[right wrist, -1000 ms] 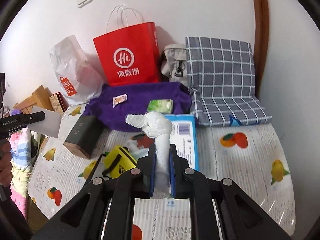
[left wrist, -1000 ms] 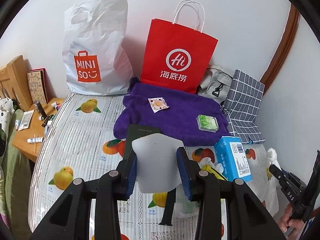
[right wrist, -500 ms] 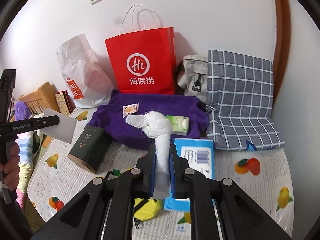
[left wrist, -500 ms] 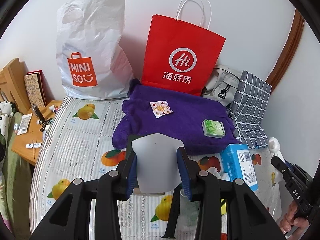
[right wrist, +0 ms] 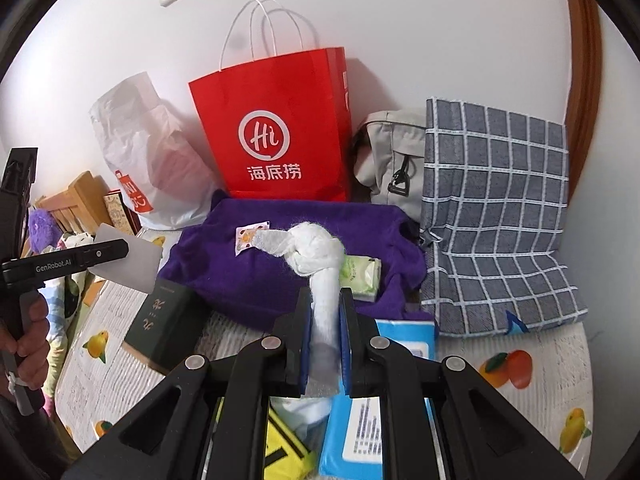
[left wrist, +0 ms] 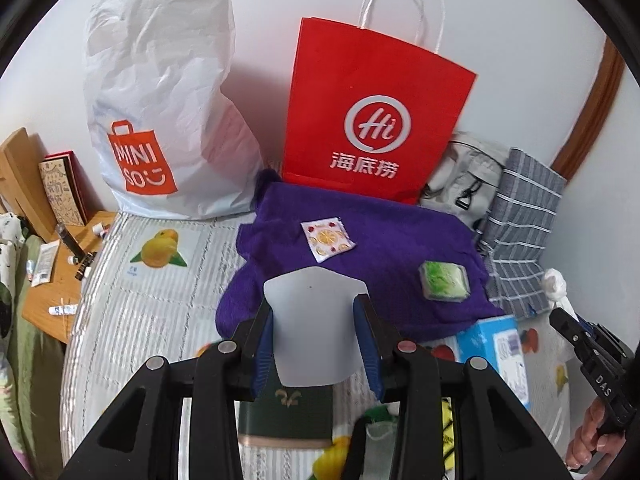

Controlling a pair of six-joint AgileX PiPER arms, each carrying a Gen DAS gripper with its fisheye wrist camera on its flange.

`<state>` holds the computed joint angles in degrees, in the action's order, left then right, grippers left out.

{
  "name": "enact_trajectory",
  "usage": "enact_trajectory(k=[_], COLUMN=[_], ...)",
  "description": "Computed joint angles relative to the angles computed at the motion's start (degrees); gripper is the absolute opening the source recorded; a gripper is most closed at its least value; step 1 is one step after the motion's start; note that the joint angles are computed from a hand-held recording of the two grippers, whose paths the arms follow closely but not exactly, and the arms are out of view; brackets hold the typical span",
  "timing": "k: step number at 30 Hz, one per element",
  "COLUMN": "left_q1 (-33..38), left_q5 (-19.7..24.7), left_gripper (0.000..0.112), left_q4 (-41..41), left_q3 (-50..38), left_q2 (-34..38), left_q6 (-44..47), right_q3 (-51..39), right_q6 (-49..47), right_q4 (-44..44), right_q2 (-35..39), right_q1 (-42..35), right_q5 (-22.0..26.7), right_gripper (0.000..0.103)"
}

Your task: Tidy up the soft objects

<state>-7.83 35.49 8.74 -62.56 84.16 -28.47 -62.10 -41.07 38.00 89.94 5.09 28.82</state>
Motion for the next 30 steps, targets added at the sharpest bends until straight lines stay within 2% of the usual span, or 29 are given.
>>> enact_trajectory(k=[6, 14, 17, 25, 27, 30], left_q1=[1.57, 1.08, 1.14, 3.14, 3.2, 3.65], left_q5=[-0.43, 0.56, 0.62, -0.47, 1.61, -0.2], left_gripper=[0.036, 0.037, 0.037, 0.037, 0.037, 0.037], left_q4=[-3.5, -1.58, -2.37, -10.93, -10.09, -11.37], left_q3=[-4.55, -12.98, -15.35, -18.74, -20.9, -20.11], left_q2=[5.94, 14.9, 17.56, 23.52, 25.19, 24.75], left_q6=[3.76, 2.32, 3.66, 12.74, 12.24, 14.27], right_q3=[-7.48, -19.49, -23.91, -37.68, -40.58, -43.8], right_q6=[0.65, 4.27, 7.02, 14.34, 15.29, 16.68], right_q4=[0.11, -0.97, -3.46, -11.08, -12.54, -14.15], right_q2=[6.99, 17.42, 20.8, 30.71, 33.07, 36.51], right_q1=[0.2, 0.76, 1.51, 2.92, 3.08, 3.02], right_q5=[1.83, 5.68, 6.53, 10.0, 11.06, 11.82], right_gripper=[0.013, 0.013, 0.013, 0.013, 0.013, 0.013])
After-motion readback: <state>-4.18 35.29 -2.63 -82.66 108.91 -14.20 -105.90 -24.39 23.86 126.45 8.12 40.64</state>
